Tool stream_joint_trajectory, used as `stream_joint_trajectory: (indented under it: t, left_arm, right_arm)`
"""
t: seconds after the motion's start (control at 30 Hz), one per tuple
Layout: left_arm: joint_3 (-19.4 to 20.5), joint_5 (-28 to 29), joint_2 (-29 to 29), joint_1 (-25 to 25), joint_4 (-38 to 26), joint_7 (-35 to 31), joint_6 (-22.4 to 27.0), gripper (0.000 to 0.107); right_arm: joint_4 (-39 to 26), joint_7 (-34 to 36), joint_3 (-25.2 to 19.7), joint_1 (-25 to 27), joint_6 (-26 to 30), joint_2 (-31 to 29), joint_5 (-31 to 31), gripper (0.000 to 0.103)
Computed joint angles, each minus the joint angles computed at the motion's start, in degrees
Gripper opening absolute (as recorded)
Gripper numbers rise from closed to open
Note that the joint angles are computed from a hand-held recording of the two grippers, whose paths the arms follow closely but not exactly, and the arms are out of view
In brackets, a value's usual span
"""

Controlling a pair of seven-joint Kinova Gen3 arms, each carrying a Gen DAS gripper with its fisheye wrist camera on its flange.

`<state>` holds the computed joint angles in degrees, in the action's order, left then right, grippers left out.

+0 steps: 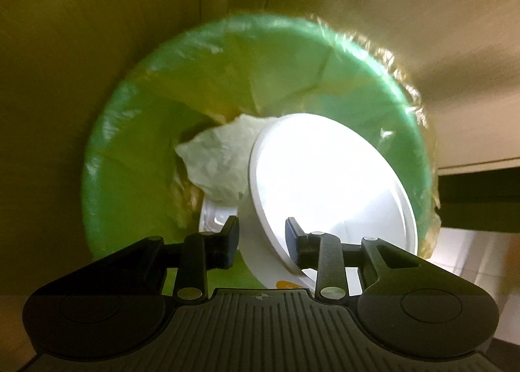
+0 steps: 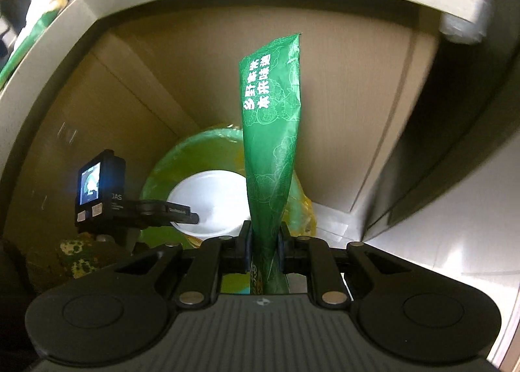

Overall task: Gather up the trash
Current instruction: 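Open the left tool to drop the bowl while the right tool releases the packet into the bin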

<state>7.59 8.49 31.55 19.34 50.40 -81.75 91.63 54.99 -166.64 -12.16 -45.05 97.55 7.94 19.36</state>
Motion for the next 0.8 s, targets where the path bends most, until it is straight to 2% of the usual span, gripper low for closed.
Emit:
stream_joint_trajectory:
  t: [0.13,0.2,0.27,0.37,0.5,0.63,0.7,0.8]
  left_arm:
    - [-1.1,-1.9,2.7,2.0,-1.2,4.0,2.2,0.037]
    - [-1.2,-2.4,2.3,2.3,-1.0,5.0,1.6,0.040]
    - [-0.6,-0.7,0.5,0.9,0.7,4.7,-0.6,0.039]
    - [-0.2,4.1,-2.3,-2.4,4.3,3.0,-5.2,0.038]
    - [0.4,2.9,-2.1,-3.0,1.4,2.7,-1.3,0.038]
    - [-0.1,3.3,-4.9,-3.5,-0.1,4.9,1.0,0.038]
    - [0.0,4.9,-6.8,-5.0,-1.0,5.6,2.0,0.038]
    - [0.9,8.3,-8.3,-7.7,-6.9,5.4,4.3,0.038]
  right_arm:
    - [-4.6,5.8,0.8,0.2,0.6,3.4,-0.2,0.014]
    - [-7.4,8.2,1.6,-0.6,1.9,5.1,0.2,0.014]
    - [-9.6,9.4,2.7,-1.6,2.6,6.3,0.5,0.014]
    - [-9.7,9.3,3.7,-1.8,1.9,6.3,-0.8,0.014]
    - [-10.5,9.9,4.3,-1.7,1.9,7.3,-2.5,0.014]
    - [-9.8,9.7,4.5,-1.5,0.3,7.4,-4.2,0.014]
    - [-7.9,9.5,4.4,-0.4,-2.1,6.6,-5.6,0.014]
    - [-5.1,9.5,4.0,1.9,-6.7,5.5,-8.5,0.014]
